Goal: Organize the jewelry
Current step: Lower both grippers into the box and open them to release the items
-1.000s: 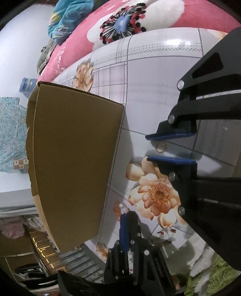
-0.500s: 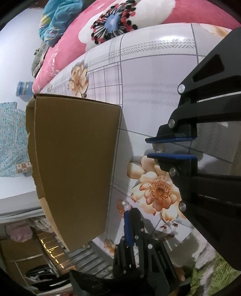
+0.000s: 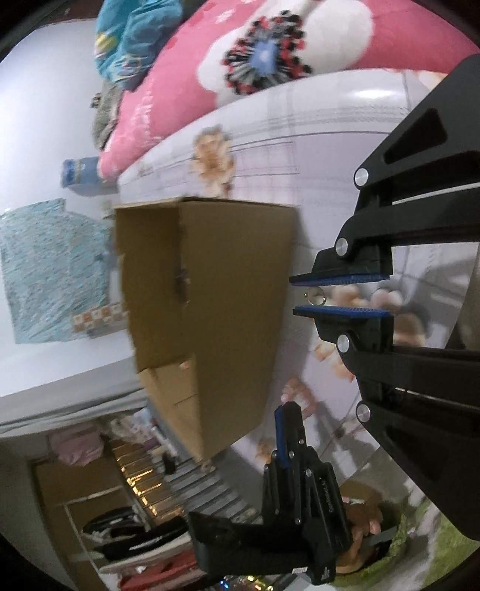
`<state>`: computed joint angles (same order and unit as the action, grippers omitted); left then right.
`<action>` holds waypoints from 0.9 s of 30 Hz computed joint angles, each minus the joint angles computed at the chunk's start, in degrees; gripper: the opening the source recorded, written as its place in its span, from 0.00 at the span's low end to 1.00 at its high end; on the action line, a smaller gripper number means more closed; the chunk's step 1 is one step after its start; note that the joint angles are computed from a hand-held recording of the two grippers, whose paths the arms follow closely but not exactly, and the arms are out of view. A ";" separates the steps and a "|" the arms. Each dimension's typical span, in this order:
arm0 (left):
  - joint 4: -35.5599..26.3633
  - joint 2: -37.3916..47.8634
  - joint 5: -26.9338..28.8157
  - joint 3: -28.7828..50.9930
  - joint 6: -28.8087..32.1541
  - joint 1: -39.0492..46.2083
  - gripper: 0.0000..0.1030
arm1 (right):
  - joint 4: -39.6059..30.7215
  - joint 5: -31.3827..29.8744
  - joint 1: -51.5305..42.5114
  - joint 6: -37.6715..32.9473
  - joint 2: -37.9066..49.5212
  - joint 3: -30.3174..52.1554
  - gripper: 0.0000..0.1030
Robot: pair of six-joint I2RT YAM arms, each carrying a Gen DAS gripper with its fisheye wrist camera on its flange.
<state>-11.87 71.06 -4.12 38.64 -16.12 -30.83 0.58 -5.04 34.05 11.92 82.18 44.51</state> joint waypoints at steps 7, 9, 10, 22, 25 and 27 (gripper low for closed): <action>-3.99 -7.41 4.95 4.57 3.26 3.44 0.08 | -1.05 -4.66 -2.01 -1.36 -1.75 6.50 0.10; -5.22 -8.17 5.77 6.56 4.24 3.68 0.08 | -2.22 -5.84 -2.75 -2.38 -1.39 9.36 0.10; -5.92 -8.27 6.86 8.10 5.33 4.37 0.08 | -3.14 -6.64 -3.25 -3.06 -0.64 11.45 0.10; -26.47 28.42 20.79 48.82 13.85 16.64 0.08 | -37.94 -11.59 -6.86 -17.53 29.56 57.38 0.10; -35.57 42.37 22.50 63.38 13.47 18.27 0.08 | -45.56 -9.96 -6.52 -20.36 36.87 66.65 0.10; -42.42 51.33 23.55 73.76 12.96 18.95 0.08 | -49.54 -8.50 -6.17 -22.34 41.22 72.33 0.10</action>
<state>-54.29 122.39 19.43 112.40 -3.16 -11.88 -48.96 -13.54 27.87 -10.41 123.39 116.84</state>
